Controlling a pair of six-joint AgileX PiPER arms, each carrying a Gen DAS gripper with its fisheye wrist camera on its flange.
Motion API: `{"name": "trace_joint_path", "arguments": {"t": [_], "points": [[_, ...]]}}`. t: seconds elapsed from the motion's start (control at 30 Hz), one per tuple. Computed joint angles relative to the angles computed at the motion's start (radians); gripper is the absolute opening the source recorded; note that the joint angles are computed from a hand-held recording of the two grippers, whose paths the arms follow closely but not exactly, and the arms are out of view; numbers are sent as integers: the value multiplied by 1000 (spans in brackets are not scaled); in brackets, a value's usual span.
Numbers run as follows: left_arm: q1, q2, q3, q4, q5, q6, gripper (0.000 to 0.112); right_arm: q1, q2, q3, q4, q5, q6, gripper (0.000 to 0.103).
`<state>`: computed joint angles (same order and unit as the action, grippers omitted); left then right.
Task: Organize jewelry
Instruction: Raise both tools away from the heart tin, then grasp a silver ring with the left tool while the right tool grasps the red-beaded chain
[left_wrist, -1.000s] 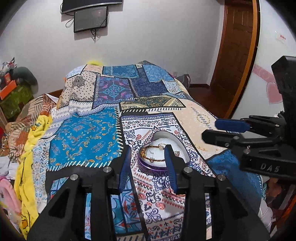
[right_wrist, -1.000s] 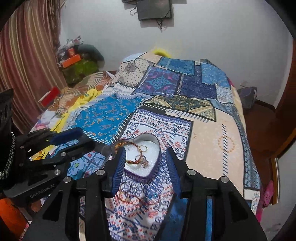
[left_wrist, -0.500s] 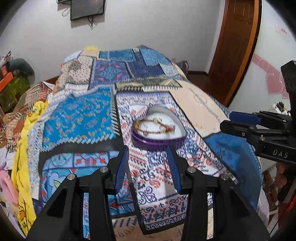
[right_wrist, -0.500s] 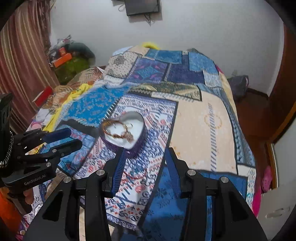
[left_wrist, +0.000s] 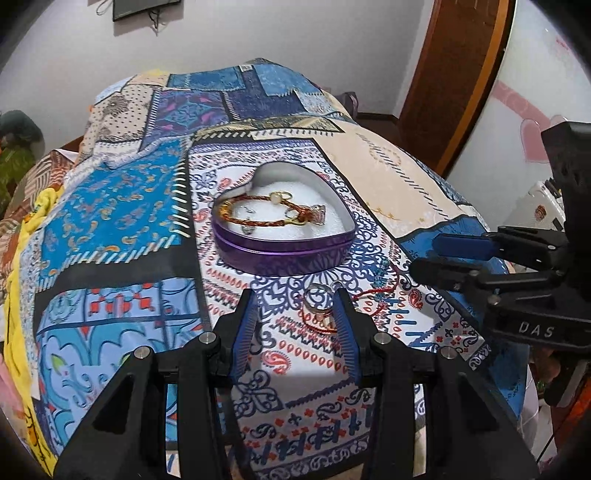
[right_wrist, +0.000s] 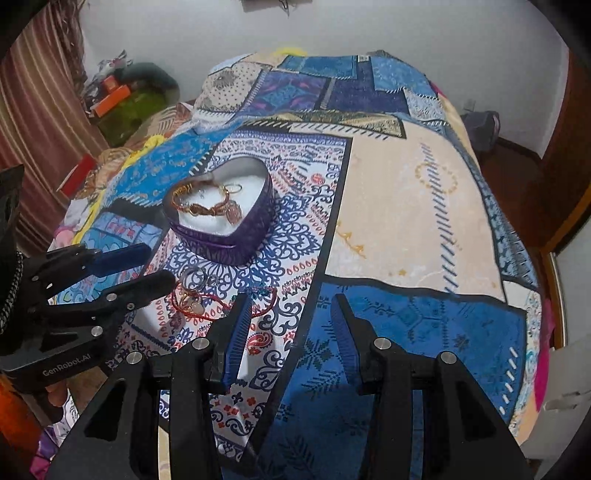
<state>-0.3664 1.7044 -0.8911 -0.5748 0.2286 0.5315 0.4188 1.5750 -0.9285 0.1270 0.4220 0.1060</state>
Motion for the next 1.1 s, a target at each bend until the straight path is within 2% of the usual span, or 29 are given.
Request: {"name": "trace_joint_path", "arguments": {"t": [0.17, 0.23, 0.33, 0.57, 0.63, 0.77, 0.83, 0.97, 1.03, 1.1], "points": [[-3, 33, -19, -83, 8, 96, 41, -11, 17, 1, 53, -7, -53, 41], [-3, 42, -24, -115, 6, 133, 33, -14, 21, 1, 74, -11, -72, 41], [-4, 60, -38, -138, 15, 166, 28, -15, 31, -3, 114, -15, -113, 41], [-8, 84, -46, -256, 17, 299, 24, 11, 59, -23, 112, -23, -144, 41], [-5, 89, -49, -283, 20, 328, 21, 11, 67, -31, 142, -20, -190, 41], [6, 86, -41, -363, 27, 401, 21, 12, 90, -47, 166, -22, -234, 41], [10, 80, -35, -383, 25, 417, 21, 13, 94, -50, 184, -23, -267, 32], [19, 65, -21, -421, 23, 449, 21, 24, 111, -62, 175, -24, -280, 25], [22, 54, -11, -438, 20, 462, 21, 24, 114, -63, 192, -24, -307, 14], [28, 39, 1, -446, 14, 464, 21, 25, 118, -64, 186, -26, -305, 8]]}}
